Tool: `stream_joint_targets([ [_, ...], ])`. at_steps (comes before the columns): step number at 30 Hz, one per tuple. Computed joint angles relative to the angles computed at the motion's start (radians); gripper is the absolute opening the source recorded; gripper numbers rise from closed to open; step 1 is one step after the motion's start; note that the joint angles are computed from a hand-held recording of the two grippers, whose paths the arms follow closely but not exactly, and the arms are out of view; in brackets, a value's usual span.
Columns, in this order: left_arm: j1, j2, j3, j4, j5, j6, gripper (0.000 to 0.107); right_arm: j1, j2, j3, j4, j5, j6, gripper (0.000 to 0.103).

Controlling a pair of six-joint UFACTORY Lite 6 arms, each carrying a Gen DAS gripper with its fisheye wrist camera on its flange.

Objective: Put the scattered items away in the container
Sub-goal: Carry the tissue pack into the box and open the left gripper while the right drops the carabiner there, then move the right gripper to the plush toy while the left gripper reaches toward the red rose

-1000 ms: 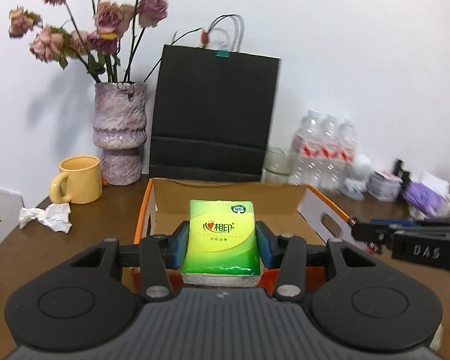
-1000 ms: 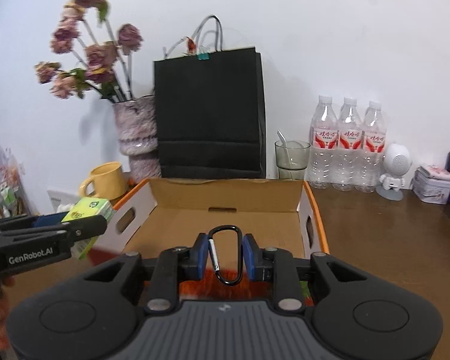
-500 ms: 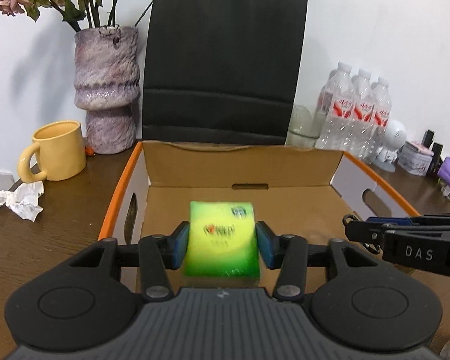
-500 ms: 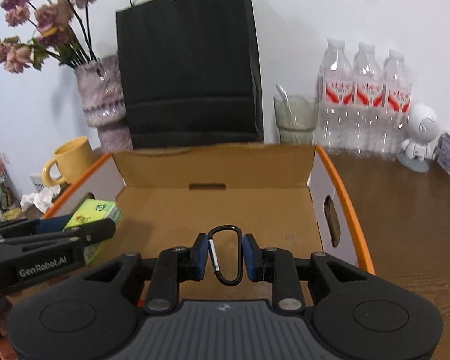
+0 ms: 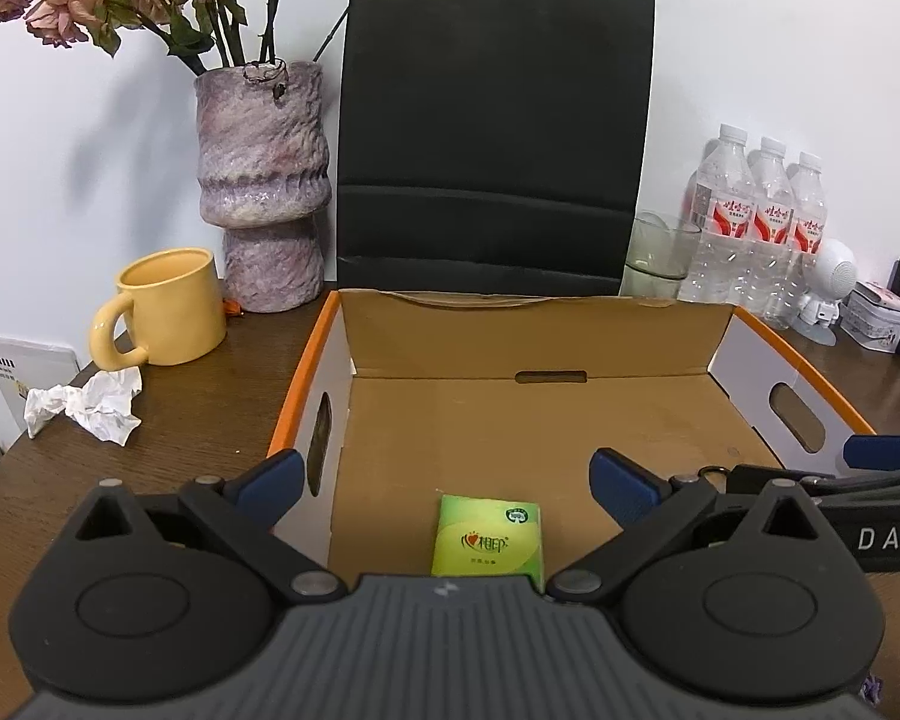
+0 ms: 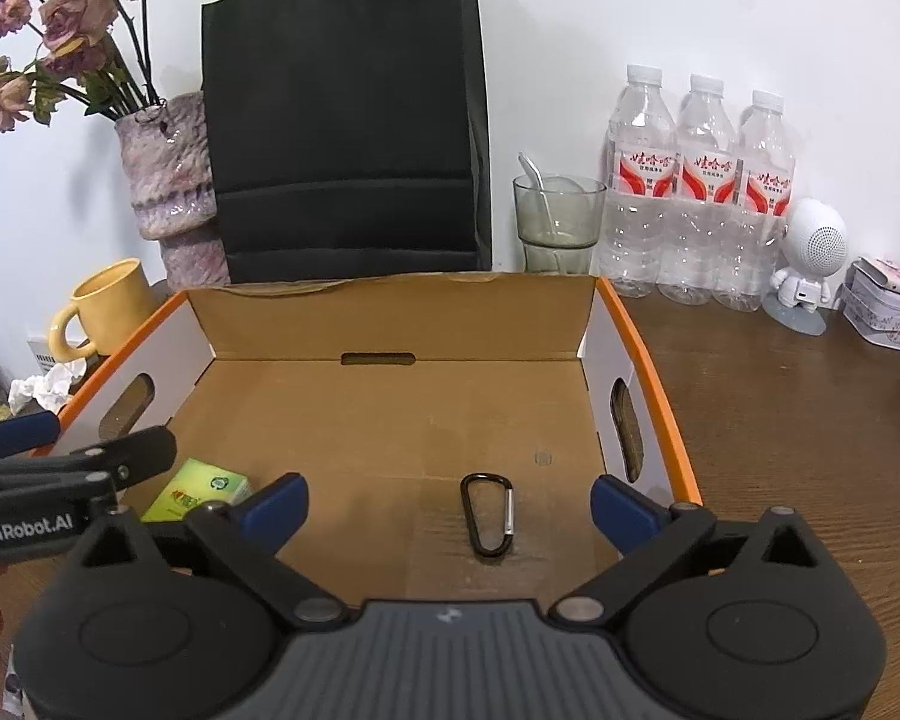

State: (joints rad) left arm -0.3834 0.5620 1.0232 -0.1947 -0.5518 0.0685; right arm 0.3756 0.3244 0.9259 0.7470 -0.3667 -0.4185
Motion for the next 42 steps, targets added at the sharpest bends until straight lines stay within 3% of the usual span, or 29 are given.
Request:
stream_joint_targets([
  [10, -0.010, -0.028, -0.031, -0.014, -0.018, 0.007, 0.103, 0.004, -0.031, -0.018, 0.001, -0.004, -0.001, 0.101],
  [16, 0.010, -0.131, -0.130, 0.050, -0.038, -0.050, 0.103, 0.025, -0.110, -0.073, 0.048, -0.011, -0.051, 0.101],
  [25, 0.073, -0.467, -0.479, 0.240, -0.103, -0.145, 0.103, 0.083, -0.512, -0.382, 0.195, -0.032, -0.224, 0.101],
  [31, 0.125, -0.686, -0.701, 0.334, -0.100, -0.183, 0.103, 0.152, -0.901, -0.629, 0.620, -0.044, -0.657, 0.102],
  [37, 0.122, -0.851, -0.871, 0.353, -0.077, -0.200, 0.103, 0.395, -1.296, -0.840, 1.118, -0.264, -1.044, 0.102],
  [42, 0.083, -1.028, -1.009, 0.343, -0.023, -0.219, 0.103, 0.864, -1.494, -0.945, 1.288, -0.656, -0.962, 0.102],
])
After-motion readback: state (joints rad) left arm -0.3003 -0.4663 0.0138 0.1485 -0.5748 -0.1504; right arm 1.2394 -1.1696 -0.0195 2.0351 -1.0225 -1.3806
